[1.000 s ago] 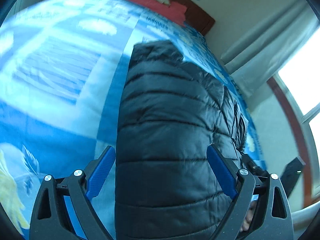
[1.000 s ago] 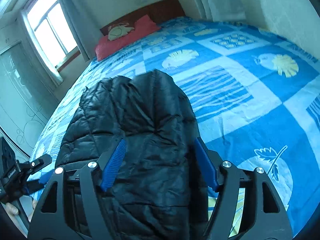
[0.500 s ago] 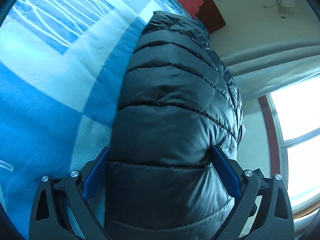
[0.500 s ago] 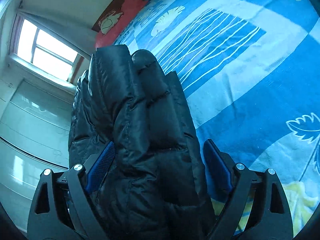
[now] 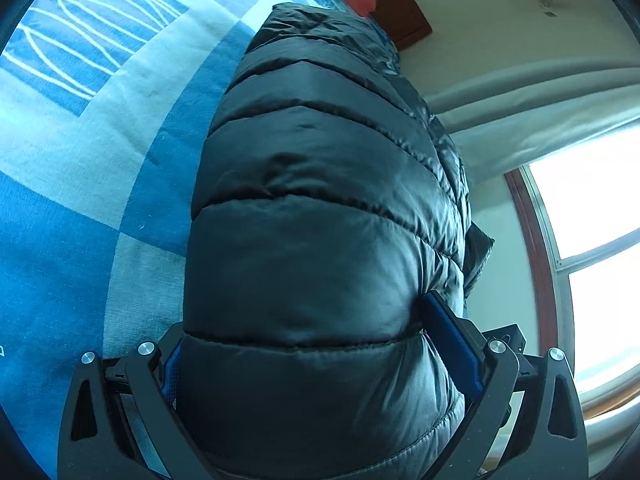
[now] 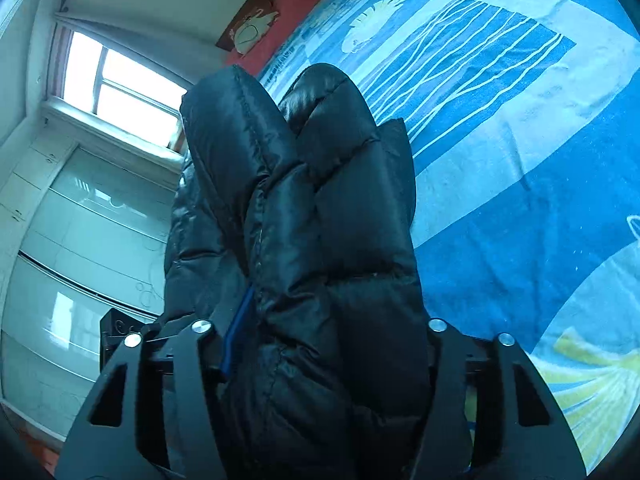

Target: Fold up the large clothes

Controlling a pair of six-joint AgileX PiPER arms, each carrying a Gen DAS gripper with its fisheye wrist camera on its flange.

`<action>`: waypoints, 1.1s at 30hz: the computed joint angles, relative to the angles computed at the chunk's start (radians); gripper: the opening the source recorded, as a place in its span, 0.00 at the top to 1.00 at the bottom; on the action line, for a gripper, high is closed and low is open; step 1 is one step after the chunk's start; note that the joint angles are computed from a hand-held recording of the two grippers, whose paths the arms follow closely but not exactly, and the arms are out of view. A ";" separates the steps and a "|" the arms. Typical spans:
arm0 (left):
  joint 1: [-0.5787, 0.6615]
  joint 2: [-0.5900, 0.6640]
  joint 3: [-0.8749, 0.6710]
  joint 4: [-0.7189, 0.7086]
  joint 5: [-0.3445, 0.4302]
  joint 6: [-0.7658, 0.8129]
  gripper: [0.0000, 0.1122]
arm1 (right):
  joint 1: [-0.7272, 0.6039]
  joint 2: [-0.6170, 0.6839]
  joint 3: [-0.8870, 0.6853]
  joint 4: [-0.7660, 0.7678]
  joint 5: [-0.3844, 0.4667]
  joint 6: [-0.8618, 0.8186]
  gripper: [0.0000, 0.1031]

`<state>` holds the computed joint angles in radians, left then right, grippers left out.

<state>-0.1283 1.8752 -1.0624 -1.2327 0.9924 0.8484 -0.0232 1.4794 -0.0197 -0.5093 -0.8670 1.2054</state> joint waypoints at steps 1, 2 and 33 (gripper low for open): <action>0.002 -0.007 0.000 0.006 0.001 0.001 0.13 | 0.022 -0.017 0.007 0.024 0.002 -0.011 0.50; 0.006 -0.016 0.001 0.015 0.002 0.000 0.13 | 0.051 -0.025 0.010 0.056 -0.003 -0.024 0.52; 0.189 0.180 -0.414 0.270 0.042 -0.149 0.13 | 0.410 0.413 -0.496 0.289 -0.054 0.039 0.57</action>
